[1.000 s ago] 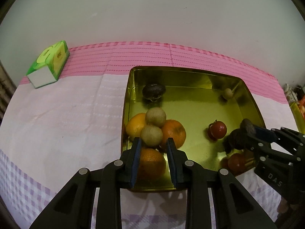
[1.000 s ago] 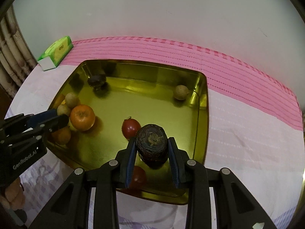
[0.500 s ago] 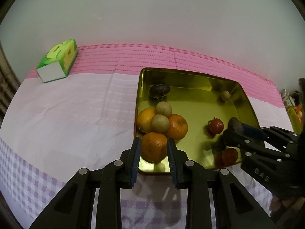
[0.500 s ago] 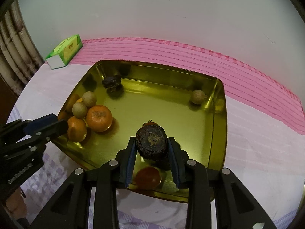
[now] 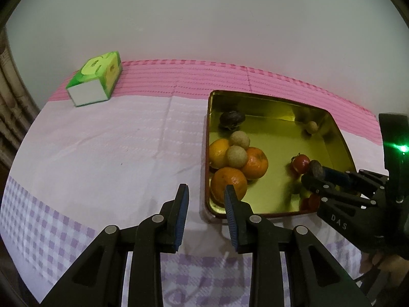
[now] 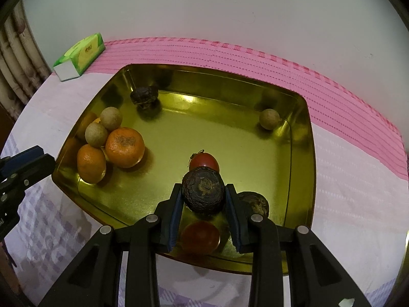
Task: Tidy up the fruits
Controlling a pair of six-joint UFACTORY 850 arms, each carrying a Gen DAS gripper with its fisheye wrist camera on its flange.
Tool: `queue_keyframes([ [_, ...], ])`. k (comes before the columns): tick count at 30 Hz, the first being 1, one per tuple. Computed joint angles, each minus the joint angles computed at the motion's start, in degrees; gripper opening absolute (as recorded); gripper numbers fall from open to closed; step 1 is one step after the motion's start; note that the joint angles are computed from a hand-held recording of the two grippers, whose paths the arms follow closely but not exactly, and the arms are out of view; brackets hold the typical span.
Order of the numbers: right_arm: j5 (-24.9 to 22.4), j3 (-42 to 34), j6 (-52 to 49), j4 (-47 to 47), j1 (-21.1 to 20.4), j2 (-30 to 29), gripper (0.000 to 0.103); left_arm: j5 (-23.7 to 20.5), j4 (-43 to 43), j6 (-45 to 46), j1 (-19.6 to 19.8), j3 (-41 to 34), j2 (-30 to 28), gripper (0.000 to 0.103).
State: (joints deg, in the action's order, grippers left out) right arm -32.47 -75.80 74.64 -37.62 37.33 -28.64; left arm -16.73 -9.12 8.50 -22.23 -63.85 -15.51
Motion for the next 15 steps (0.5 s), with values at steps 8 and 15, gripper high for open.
queue_keyframes([
  [8,-0.7,-0.5,0.0,0.7,0.3,-0.3,0.031,0.1,2.9,-2.8,-0.5,0.9,0.7,0.031],
  [15,-2.1,-0.3,3.2,-1.0,1.4,0.7,0.037,0.6,7.7,-7.7,-1.2,2.0,1.9,0.033],
])
